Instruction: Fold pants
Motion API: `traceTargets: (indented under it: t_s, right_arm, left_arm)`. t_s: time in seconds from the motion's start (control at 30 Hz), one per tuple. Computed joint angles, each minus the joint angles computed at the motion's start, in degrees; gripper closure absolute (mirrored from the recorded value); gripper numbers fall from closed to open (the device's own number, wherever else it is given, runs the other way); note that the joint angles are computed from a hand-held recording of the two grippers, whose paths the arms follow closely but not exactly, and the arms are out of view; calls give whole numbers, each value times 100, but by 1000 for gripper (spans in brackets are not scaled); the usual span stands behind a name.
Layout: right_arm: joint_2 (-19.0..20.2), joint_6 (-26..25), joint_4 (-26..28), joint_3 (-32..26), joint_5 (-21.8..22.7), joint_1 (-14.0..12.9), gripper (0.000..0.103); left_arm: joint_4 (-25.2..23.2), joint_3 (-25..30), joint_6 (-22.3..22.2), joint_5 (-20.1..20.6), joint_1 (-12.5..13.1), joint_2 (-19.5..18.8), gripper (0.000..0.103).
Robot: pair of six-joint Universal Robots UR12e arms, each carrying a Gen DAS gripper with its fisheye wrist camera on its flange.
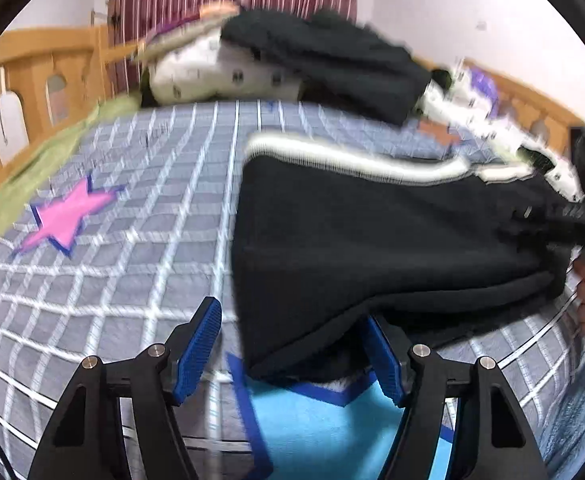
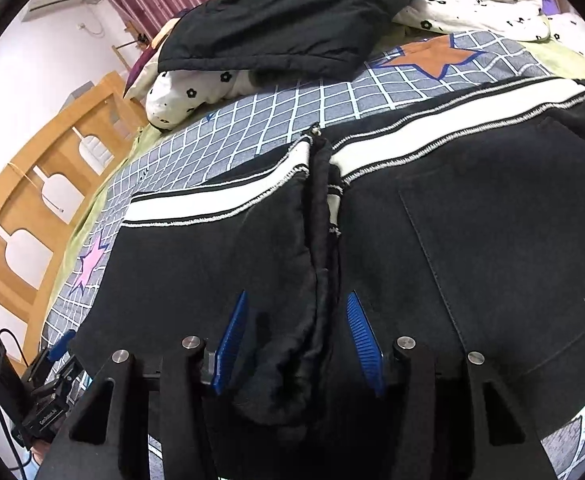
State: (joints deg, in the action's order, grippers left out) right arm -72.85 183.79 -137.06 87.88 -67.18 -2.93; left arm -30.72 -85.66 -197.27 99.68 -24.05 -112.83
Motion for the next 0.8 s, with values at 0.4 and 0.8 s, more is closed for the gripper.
traceTargets:
  t_s: [0.4, 0.8]
  right_arm:
    - [394, -286, 252, -520, 26, 102, 90]
    - [674, -627, 775, -930, -8, 219, 58]
  left_arm:
    - [1242, -273, -654, 880, -43, 4, 90]
    - [413, -386, -845, 522, 96, 171, 51]
